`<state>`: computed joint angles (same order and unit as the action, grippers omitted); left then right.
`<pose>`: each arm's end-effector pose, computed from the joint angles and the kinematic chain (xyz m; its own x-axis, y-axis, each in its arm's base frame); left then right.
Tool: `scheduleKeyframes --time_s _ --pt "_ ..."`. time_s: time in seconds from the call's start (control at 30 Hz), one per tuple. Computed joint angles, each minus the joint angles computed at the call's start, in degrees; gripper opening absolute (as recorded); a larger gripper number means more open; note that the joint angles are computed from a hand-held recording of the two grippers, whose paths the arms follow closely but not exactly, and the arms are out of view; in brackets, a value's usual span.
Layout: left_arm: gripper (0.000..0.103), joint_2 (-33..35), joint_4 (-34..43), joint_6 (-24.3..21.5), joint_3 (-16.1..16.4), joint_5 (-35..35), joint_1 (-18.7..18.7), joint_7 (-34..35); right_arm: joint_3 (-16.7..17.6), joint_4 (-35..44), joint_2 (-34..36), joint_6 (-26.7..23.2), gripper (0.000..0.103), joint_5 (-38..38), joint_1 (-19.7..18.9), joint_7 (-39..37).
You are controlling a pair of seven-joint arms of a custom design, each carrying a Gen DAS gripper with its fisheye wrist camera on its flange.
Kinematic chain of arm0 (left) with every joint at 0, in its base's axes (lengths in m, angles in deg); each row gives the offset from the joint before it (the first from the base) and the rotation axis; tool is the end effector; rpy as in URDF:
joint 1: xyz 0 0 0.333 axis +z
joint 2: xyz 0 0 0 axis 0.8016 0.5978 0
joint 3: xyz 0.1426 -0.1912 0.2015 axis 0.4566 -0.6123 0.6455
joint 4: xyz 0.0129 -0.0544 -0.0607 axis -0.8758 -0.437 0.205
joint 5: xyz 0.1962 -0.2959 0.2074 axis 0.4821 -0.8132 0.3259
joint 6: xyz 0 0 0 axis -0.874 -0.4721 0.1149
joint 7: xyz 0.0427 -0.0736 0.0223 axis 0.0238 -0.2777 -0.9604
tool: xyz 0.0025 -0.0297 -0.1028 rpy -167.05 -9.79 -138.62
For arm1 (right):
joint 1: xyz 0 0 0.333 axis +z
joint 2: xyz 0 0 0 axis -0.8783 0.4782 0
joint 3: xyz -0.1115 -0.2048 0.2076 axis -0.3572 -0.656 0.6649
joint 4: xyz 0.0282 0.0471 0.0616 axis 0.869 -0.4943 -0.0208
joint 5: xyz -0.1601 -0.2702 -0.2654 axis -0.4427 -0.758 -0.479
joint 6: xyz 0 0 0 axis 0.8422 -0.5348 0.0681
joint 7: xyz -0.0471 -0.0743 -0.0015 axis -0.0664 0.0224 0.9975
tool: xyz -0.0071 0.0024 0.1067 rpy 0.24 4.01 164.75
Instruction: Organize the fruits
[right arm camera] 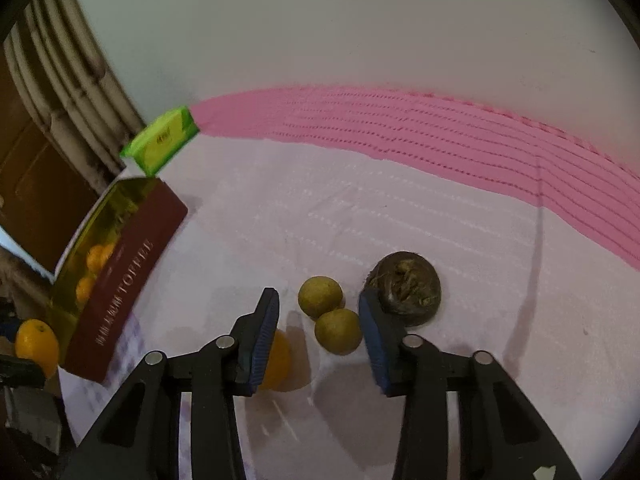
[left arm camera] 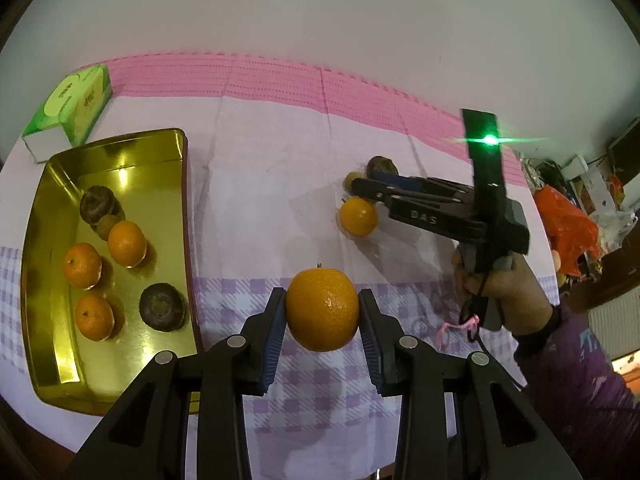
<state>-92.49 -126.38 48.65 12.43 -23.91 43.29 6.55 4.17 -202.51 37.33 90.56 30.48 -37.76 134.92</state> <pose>0.3766 -0.0949 0.5390 -0.0171 -0.9475 0.3194 -0.8986 -0.1255 -0.4204 0.4888 0.2225 0.4674 0.5018 -0.8242 -0.2623 -0.7695 -0.2869 -0.5706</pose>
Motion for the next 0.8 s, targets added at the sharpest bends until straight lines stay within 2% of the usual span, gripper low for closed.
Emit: scheduleKeyframes --time_s 0.13,0.23,0.33,0.5,0.63,0.8 --pt "0.037 0.3 0.2 0.3 0.1 0.0 -0.1 0.0 0.6 2.2 2.1 -2.2 0.030 -3.6 -0.7 0.3" --pt "0.037 0.6 0.3 0.4 0.1 -0.2 -0.1 0.0 1.4 2.4 2.3 -2.3 0.024 -7.6 -1.4 1.4" --pt "0.037 0.0 -0.1 0.5 0.2 -0.3 -0.1 0.0 1.8 0.3 0.6 -0.2 0.023 -10.1 -1.5 3.6" --pt "0.037 -1.6 -0.7 1.2 -0.1 0.4 0.7 -1.0 -1.0 -10.0 -9.6 4.8 0.023 -3.7 0.4 3.3" --pt "0.037 -2.8 -1.3 1.1 -0.5 1.1 1.0 -2.5 -2.1 -18.4 -17.6 8.1 0.023 -5.2 -0.7 9.3" --pt "0.037 -5.3 -2.4 1.0 -1.3 3.3 1.7 -4.6 -4.4 -23.8 -22.1 9.2 0.023 -8.6 -1.7 15.4"
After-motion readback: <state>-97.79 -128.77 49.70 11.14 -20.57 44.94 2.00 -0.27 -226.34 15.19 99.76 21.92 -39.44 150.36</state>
